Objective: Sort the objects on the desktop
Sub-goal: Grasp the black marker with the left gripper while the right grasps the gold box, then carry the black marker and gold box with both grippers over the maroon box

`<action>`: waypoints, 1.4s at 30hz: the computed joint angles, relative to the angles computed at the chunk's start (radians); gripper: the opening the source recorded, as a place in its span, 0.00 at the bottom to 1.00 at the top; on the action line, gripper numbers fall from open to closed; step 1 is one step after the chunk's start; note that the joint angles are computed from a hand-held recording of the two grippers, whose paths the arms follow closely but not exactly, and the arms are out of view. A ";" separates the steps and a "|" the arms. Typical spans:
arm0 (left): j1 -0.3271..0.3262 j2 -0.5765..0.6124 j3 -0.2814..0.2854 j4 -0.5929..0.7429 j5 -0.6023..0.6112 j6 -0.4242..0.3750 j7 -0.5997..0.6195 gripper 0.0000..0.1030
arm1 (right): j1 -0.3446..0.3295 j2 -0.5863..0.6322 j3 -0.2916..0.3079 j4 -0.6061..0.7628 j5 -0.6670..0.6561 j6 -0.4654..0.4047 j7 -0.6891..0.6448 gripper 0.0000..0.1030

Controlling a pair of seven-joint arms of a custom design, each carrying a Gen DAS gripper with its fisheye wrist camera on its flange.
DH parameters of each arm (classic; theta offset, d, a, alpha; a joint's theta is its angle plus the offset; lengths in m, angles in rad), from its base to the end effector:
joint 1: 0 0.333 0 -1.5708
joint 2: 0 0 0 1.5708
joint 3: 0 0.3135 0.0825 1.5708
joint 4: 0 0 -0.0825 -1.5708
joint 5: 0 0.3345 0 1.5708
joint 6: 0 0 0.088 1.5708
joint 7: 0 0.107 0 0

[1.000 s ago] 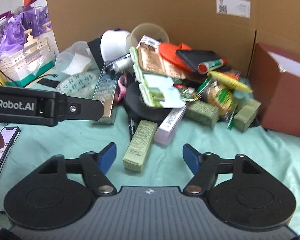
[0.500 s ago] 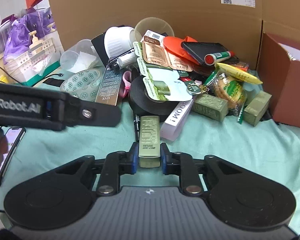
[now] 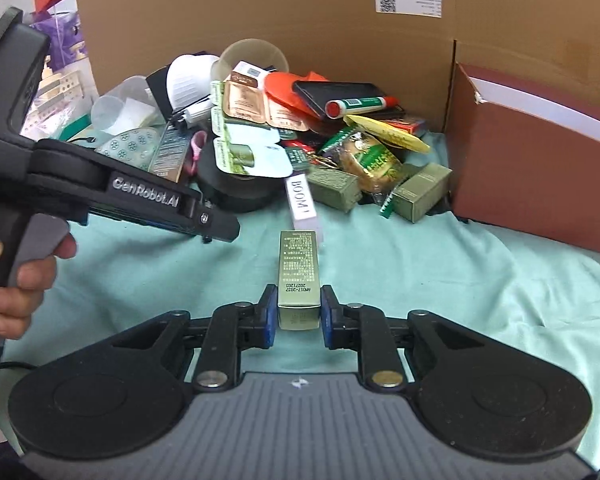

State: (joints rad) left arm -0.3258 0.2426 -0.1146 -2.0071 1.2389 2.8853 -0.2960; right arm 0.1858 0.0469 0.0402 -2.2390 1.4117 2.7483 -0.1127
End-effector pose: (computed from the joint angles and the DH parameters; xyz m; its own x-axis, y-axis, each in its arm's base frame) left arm 0.5006 -0.2921 0.4097 0.1725 -0.9319 0.3191 -0.6617 -0.3496 -0.6632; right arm 0.5040 0.0749 0.4031 0.6431 -0.7636 -0.0577 -0.5268 -0.3864 -0.7571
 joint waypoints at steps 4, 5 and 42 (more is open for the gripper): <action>-0.013 0.011 -0.006 0.019 -0.014 -0.066 0.038 0.16 | 0.001 0.011 0.005 0.009 0.033 -0.004 -0.008 0.21; -0.013 0.008 -0.002 0.013 0.003 -0.058 0.027 0.16 | 0.004 0.014 0.007 0.012 0.044 -0.001 -0.015 0.21; 0.002 -0.124 -0.065 -0.140 -0.072 -0.100 0.154 0.07 | -0.028 0.029 0.002 0.036 0.039 -0.084 0.020 0.20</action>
State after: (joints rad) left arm -0.3243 0.1189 -0.1793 -2.1470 1.1667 2.7848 -0.1421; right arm 0.1574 0.0758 0.0425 -2.2035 1.4507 2.6641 -0.0929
